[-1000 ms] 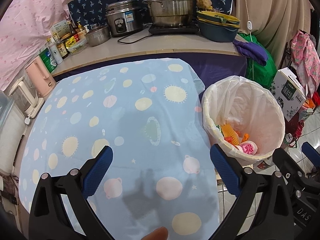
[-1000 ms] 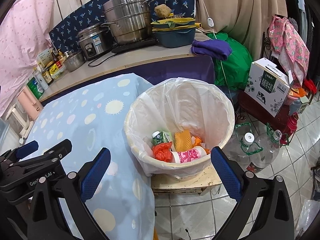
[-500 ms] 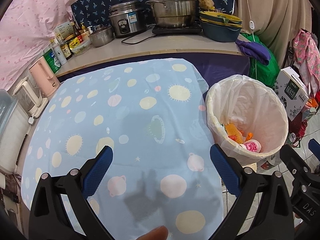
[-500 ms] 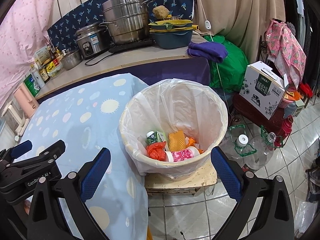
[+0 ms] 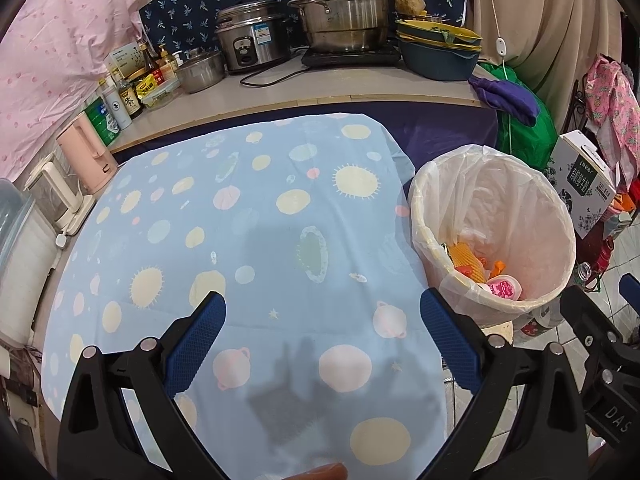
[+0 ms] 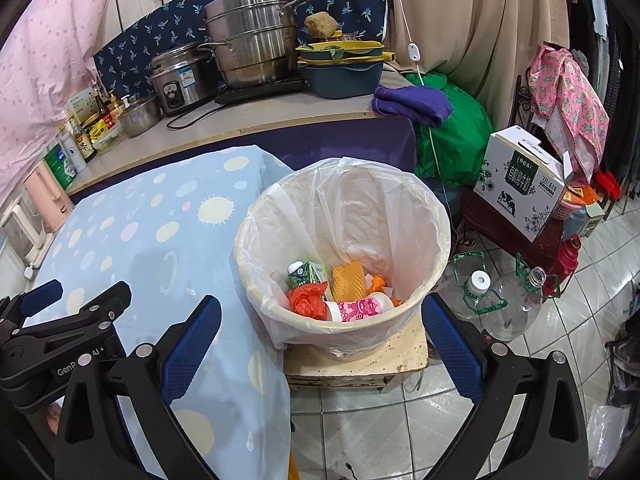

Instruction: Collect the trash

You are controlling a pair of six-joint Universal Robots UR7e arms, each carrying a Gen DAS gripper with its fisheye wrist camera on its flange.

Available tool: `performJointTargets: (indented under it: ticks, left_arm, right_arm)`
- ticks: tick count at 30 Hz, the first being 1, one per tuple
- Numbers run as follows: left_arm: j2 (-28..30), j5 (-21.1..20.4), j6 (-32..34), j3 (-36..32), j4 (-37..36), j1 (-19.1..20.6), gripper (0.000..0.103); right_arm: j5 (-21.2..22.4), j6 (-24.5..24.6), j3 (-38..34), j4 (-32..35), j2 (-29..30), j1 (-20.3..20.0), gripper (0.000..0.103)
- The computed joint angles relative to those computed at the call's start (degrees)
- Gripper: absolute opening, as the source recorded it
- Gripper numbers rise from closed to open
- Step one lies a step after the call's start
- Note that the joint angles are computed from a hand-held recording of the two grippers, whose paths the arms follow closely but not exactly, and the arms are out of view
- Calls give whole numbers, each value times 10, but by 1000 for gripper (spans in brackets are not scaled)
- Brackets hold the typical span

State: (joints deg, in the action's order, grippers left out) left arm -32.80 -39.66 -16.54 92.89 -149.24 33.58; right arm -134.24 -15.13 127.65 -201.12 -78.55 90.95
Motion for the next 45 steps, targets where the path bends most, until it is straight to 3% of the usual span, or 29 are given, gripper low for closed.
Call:
performJointTargets:
  ticks: [45]
  left_arm:
    - [-6,-21,-29,6,44,-3,93]
  right_arm:
    - [-9,-6,14,-13,-4,-5,97]
